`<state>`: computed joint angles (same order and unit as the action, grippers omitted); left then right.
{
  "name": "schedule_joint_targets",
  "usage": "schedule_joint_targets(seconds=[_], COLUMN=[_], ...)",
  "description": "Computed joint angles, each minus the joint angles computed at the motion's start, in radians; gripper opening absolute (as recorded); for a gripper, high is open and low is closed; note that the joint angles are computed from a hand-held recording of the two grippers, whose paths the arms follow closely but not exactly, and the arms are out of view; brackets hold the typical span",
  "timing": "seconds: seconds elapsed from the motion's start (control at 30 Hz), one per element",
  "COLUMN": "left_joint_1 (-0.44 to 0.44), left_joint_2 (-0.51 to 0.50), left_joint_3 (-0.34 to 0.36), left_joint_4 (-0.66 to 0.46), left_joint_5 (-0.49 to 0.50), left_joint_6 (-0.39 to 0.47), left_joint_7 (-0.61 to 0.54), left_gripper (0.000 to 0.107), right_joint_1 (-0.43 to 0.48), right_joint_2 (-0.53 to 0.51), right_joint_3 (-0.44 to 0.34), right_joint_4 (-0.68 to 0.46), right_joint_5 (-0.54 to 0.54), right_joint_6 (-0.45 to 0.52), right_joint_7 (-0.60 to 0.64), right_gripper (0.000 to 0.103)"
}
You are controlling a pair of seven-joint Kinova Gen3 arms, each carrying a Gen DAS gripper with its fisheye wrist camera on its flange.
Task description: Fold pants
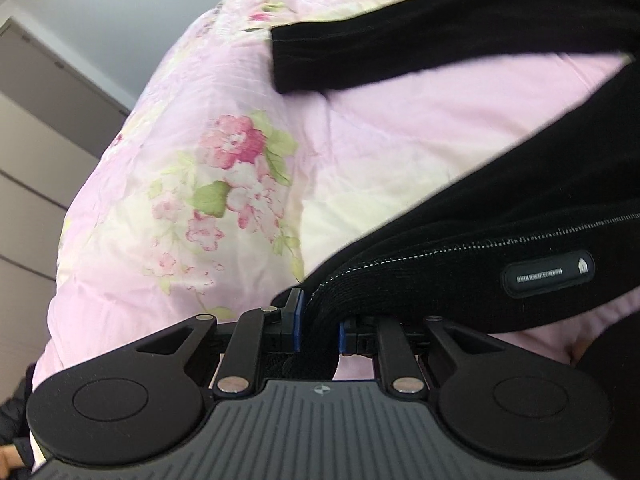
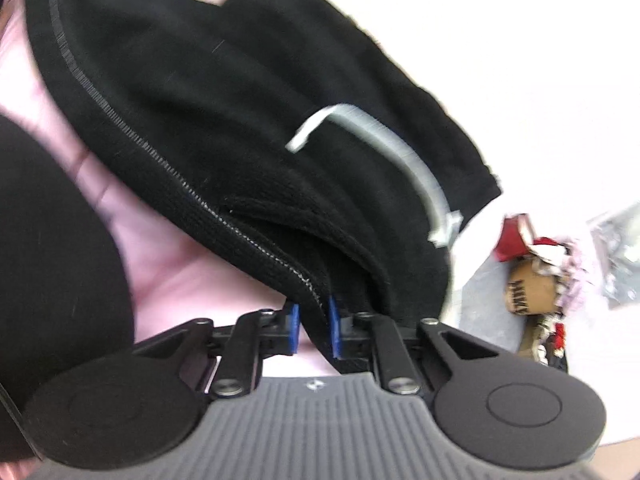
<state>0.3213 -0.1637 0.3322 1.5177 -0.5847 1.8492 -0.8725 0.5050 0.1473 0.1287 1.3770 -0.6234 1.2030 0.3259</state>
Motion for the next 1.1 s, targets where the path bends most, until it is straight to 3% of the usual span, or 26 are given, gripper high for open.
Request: schedule_joint_targets(seconds=[0.1, 0.3, 0.5, 0.7, 0.83, 0.97, 1.1], left_joint_1=[-0.017, -0.034, -0.028, -0.049, -0.080, -0.111, -0.113], left_joint_2=[0.002, 0.056, 0.174, 0.339, 0.471, 0.633, 0.760], left_joint_3=[-0.001, -0.009, -0.088, -0.219, -0.291, -0.341, -0.390], left_joint_4=[-0.027, -0.114, -0.223, -0.390, -0.505, -0.607, -0.653], left_joint_5=[-0.043, -0.188, -0.314, -0.345, -0.333, -0.289, -0.279], left_joint_6=[-0.005, -0.016, -0.070, -0.164, -0.223, -0.248, -0.286], left_joint_7=[0.043, 0.082, 0.059, -0.036, -0.114, -0.204, -0.266], left_gripper=[0.018, 0.018, 0.018, 0.018, 0.018, 0.017, 0.017], right_joint_1=[0.023, 0.144, 0.019, -0.239, -0.424, -0.572, -0.613], right_joint_2=[-0.039, -0.065, -0.021, 0.133, 0.280, 0.457, 0.613], right_joint_3=[-0.021, -0.271, -0.306, -0.211, -0.078, 0.081, 0.121], right_joint_4=[0.027, 0.030, -0.040, -0.224, -0.410, -0.595, -0.779], right_joint_5=[-0.087, -0.110, 0.013, 0.221, 0.313, 0.384, 0.450], right_joint_6=[-0.061, -0.262, -0.429, -0.521, -0.529, -0.476, -0.333], right_joint_7=[-0.014, -0.188, -0.432, -0.676, -0.836, -0.974, -1.023], right_gripper=[0.004, 0.003, 0.003, 0.003, 0.003, 0.003, 0.003])
